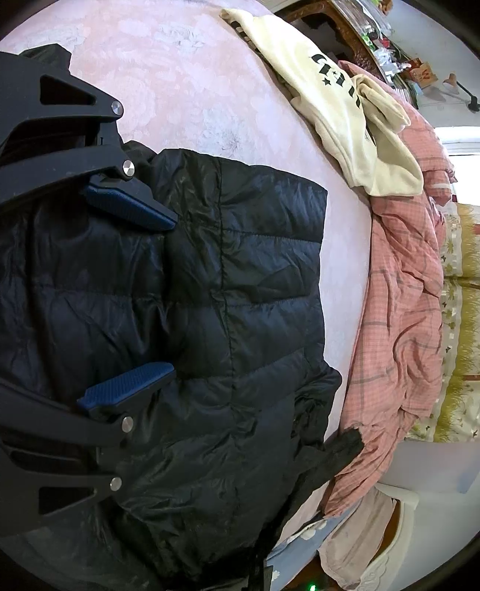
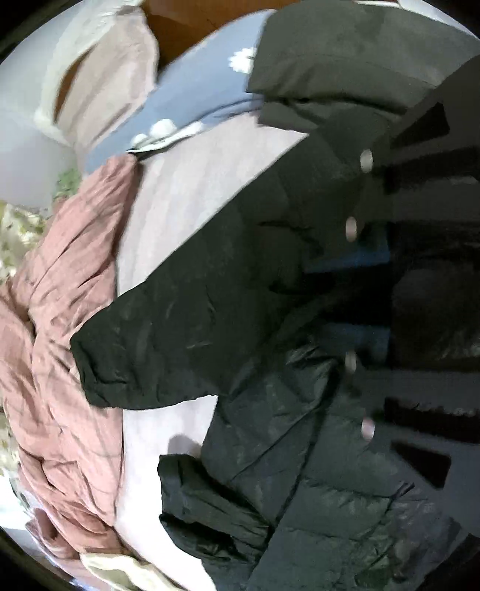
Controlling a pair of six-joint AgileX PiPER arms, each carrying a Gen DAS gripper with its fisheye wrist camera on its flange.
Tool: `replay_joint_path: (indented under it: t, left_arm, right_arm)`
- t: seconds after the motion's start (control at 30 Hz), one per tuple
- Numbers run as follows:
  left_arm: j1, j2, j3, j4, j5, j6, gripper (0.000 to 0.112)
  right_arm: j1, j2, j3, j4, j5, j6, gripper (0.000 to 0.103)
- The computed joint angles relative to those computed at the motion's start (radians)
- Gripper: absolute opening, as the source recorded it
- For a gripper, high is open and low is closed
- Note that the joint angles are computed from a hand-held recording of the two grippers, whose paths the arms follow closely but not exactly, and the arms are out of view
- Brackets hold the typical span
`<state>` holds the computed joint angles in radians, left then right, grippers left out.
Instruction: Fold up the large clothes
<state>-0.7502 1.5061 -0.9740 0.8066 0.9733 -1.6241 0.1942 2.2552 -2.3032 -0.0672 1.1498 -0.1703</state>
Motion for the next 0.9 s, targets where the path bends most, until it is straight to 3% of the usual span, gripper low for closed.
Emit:
replay_joint_path:
  t: [0.13, 0.23, 0.4, 0.5, 0.6, 0.7, 0.73, 0.77, 0.83, 0.9]
  left_arm:
    - [-0.001, 0.005, -0.006, -0.001, 0.007, 0.004, 0.073]
    - [-0.004, 0.003, -0.006, -0.003, 0.013, 0.005, 0.073]
    - [-0.018, 0.016, -0.017, 0.005, 0.036, -0.002, 0.073]
    - [-0.033, 0.025, -0.027, 0.013, 0.057, -0.007, 0.073]
    - [-0.043, 0.035, -0.038, 0.020, 0.076, -0.003, 0.073]
    - [-0.049, 0.046, -0.049, 0.021, 0.091, -0.001, 0.073]
    - [-0.050, 0.044, -0.048, 0.023, 0.090, 0.000, 0.073]
    - [-0.051, 0.044, -0.047, 0.025, 0.089, -0.002, 0.073]
    - [-0.050, 0.044, -0.046, 0.024, 0.086, -0.004, 0.073]
    - [-0.049, 0.046, -0.049, 0.019, 0.088, -0.005, 0.073]
  right_arm:
    - [-0.055, -0.195, 0.264, 0.011, -0.191, -0.023, 0.005]
    - [-0.123, -0.385, 0.472, 0.100, -0.321, -0.172, 0.005]
    - [-0.251, -0.613, 0.692, 0.184, -0.385, -0.320, 0.005]
    - [-0.341, -0.668, 0.760, 0.290, -0.334, -0.435, 0.006]
    - [-0.358, -0.733, 0.890, 0.343, -0.384, -0.560, 0.007]
    - [-0.262, -0.722, 0.893, 0.234, -0.394, -0.468, 0.041]
    - [-0.227, -0.710, 0.877, 0.234, -0.396, -0.442, 0.061]
    - [-0.201, -0.700, 0.864, 0.256, -0.405, -0.439, 0.074]
    - [-0.124, -0.661, 0.819, 0.255, -0.428, -0.402, 0.076]
    - [-0.025, -0.579, 0.726, 0.138, -0.417, -0.280, 0.076]
